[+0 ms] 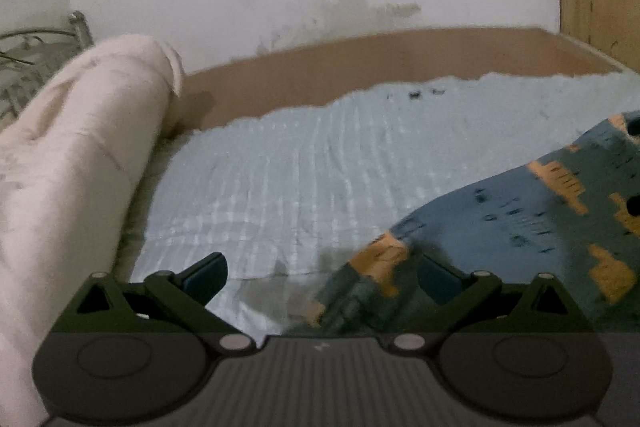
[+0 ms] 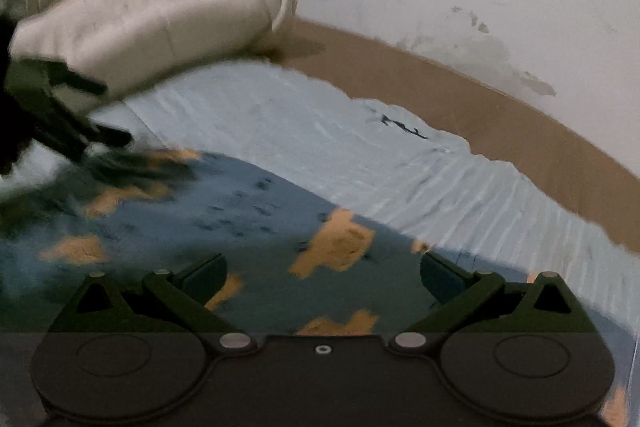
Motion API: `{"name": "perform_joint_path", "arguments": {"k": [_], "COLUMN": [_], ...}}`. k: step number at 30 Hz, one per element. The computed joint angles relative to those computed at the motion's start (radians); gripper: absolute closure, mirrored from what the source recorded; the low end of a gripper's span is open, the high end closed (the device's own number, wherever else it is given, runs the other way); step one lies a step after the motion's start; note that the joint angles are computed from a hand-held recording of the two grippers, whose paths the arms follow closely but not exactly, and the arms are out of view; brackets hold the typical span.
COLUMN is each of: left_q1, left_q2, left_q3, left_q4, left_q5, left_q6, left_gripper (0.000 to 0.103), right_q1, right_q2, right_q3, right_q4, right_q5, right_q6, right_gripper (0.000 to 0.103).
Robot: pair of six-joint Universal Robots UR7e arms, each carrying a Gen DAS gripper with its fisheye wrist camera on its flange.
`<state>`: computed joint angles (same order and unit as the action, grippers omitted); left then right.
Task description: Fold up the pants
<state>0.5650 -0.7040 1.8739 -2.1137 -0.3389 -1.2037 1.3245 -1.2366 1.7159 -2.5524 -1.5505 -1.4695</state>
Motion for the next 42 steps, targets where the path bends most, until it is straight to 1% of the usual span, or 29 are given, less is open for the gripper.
{"name": "perform_joint_path", "arguments": {"k": [2, 5, 7, 8, 10, 12, 14, 16, 17, 18, 19, 21, 23, 24, 25, 26, 28, 29, 30, 31, 32, 33, 34, 36, 39, 42], "left_q1": [0.042, 0.095, 0.123, 0.137, 0.158, 0.174, 0.189, 0.207, 0.214, 0.222, 0.23, 0.244, 0.262, 0.268, 0.273, 0.277, 0.283, 0.283, 0.28, 0.277, 0.275, 0.274, 0.269, 0.258, 0.238, 0.218], "left_q2": [-0.006, -0.002, 0.004, 0.008, 0.017, 0.025, 0.035, 0.046, 0.049, 0.051, 0.052, 0.045, 0.028, 0.021, 0.015, 0.009, 0.0, -0.003, -0.005, -0.003, -0.004, -0.002, -0.001, 0.003, -0.001, -0.006], "left_q3": [0.021, 0.029, 0.029, 0.029, 0.027, 0.022, 0.007, -0.017, -0.035, -0.051, -0.064, -0.08, -0.07, -0.062, -0.056, -0.052, -0.047, -0.047, -0.049, -0.049, -0.048, -0.054, -0.06, -0.077, -0.07, -0.062], "left_q4": [-0.179, -0.383, -0.516, -0.579, -0.682, -0.749, -0.789, -0.793, -0.767, -0.741, -0.715, -0.669, -0.694, -0.713, -0.724, -0.732, -0.731, -0.718, -0.706, -0.707, -0.708, -0.7, -0.678, -0.628, -0.66, -0.681], "left_q5": [-0.021, -0.061, -0.11, -0.137, -0.18, -0.223, -0.267, -0.307, -0.323, -0.337, -0.351, -0.378, -0.437, -0.46, -0.479, -0.492, -0.513, -0.517, -0.517, -0.519, -0.526, -0.531, -0.524, -0.496, -0.446, -0.354], "left_q6": [0.176, 0.395, 0.543, 0.61, 0.707, 0.777, 0.837, 0.874, 0.872, 0.868, 0.861, 0.82, 0.8, 0.786, 0.77, 0.756, 0.724, 0.706, 0.694, 0.693, 0.693, 0.688, 0.671, 0.624, 0.608, 0.589], "left_gripper": [0.0, 0.0, 0.0, 0.0, 0.0, 0.0, 0.0, 0.001, 0.001, 0.005, 0.011, 0.019, 0.025, 0.03, 0.032, 0.037, 0.048, 0.052, 0.06, 0.066, 0.08, 0.091, 0.096, 0.1, 0.101, 0.103], "right_q1": [0.017, 0.041, 0.051, 0.054, 0.062, 0.07, 0.076, 0.081, 0.083, 0.083, 0.083, 0.08, 0.077, 0.077, 0.077, 0.077, 0.079, 0.079, 0.08, 0.081, 0.08, 0.08, 0.081, 0.083, 0.087, 0.09], "right_q2": [0.064, 0.155, 0.2, 0.216, 0.248, 0.27, 0.287, 0.305, 0.311, 0.317, 0.324, 0.33, 0.332, 0.332, 0.331, 0.33, 0.322, 0.318, 0.314, 0.308, 0.302, 0.297, 0.292, 0.282, 0.272, 0.272], "right_q3": [-0.066, -0.17, -0.227, -0.253, -0.302, -0.339, -0.371, -0.407, -0.418, -0.431, -0.443, -0.458, -0.466, -0.467, -0.466, -0.465, -0.452, -0.443, -0.433, -0.419, -0.407, -0.397, -0.387, -0.365, -0.343, -0.332], "right_q4": [0.026, 0.071, 0.105, 0.129, 0.168, 0.199, 0.229, 0.275, 0.289, 0.307, 0.322, 0.346, 0.361, 0.367, 0.369, 0.372, 0.364, 0.353, 0.339, 0.318, 0.305, 0.295, 0.282, 0.244, 0.185, 0.12], "right_q5": [-0.036, -0.093, -0.117, -0.122, -0.134, -0.15, -0.17, -0.194, -0.205, -0.216, -0.227, -0.226, -0.217, -0.218, -0.22, -0.22, -0.221, -0.223, -0.224, -0.221, -0.216, -0.211, -0.207, -0.196, -0.159, -0.099], "right_q6": [-0.021, -0.027, -0.026, -0.029, -0.032, -0.026, -0.021, -0.013, -0.008, 0.0, 0.011, 0.025, 0.036, 0.04, 0.043, 0.042, 0.038, 0.039, 0.04, 0.038, 0.036, 0.032, 0.027, 0.013, 0.005, 0.017], "right_gripper": [0.001, 0.002, 0.007, 0.008, 0.011, 0.015, 0.016, 0.02, 0.021, 0.024, 0.026, 0.029, 0.037, 0.044, 0.05, 0.053, 0.072, 0.078, 0.089, 0.094, 0.096, 0.101, 0.102, 0.103, 0.103, 0.103]}}
